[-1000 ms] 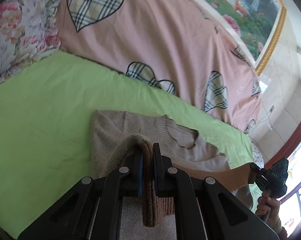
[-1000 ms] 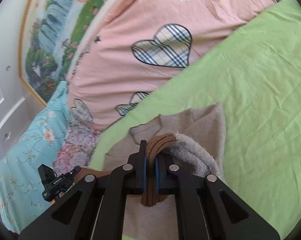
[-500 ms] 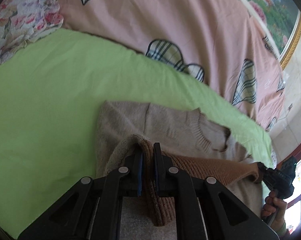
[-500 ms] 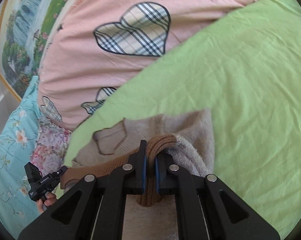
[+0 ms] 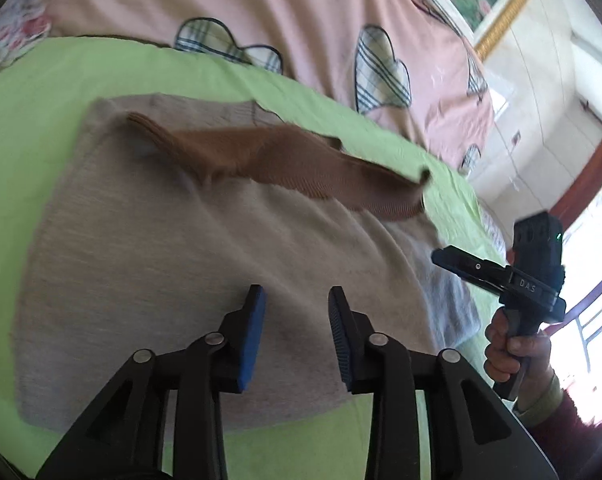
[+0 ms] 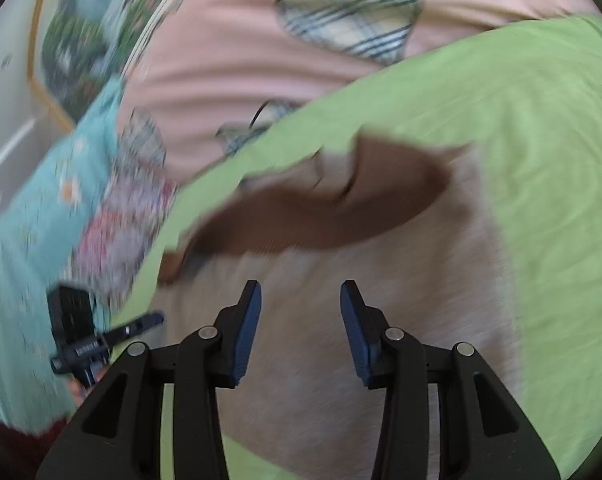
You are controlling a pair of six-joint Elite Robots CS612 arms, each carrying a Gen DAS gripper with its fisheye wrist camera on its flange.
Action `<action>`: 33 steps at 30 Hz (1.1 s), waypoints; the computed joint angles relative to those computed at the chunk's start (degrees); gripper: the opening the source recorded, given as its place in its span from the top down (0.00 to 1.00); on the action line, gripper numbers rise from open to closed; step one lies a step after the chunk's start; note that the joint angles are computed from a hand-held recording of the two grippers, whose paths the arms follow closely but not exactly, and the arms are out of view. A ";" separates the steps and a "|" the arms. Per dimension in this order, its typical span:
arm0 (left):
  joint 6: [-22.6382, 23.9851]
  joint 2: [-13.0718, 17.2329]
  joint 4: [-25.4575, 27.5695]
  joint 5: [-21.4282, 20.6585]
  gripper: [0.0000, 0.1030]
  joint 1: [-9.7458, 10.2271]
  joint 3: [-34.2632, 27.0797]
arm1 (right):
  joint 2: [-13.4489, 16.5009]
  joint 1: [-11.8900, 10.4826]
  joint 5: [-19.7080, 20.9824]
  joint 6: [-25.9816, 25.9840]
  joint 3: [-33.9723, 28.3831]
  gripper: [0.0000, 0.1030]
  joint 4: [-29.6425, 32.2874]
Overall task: Fold small clothes
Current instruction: 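Lay the hem down near the collar and open both grippers, withdrawing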
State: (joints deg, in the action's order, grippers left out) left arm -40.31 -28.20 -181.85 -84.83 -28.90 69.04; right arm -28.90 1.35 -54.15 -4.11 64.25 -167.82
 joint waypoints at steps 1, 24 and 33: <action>0.61 0.40 1.57 0.38 0.62 -0.18 -0.96 | 0.00 0.63 -0.08 -3.64 -0.39 0.58 2.50; -10.85 0.33 5.32 9.54 0.78 4.36 -0.87 | 5.45 -0.32 -16.13 19.57 -10.19 0.60 -1.11; -19.72 -5.83 -6.78 12.64 0.64 -0.47 13.81 | -1.66 0.11 -11.69 18.16 5.68 0.51 -10.89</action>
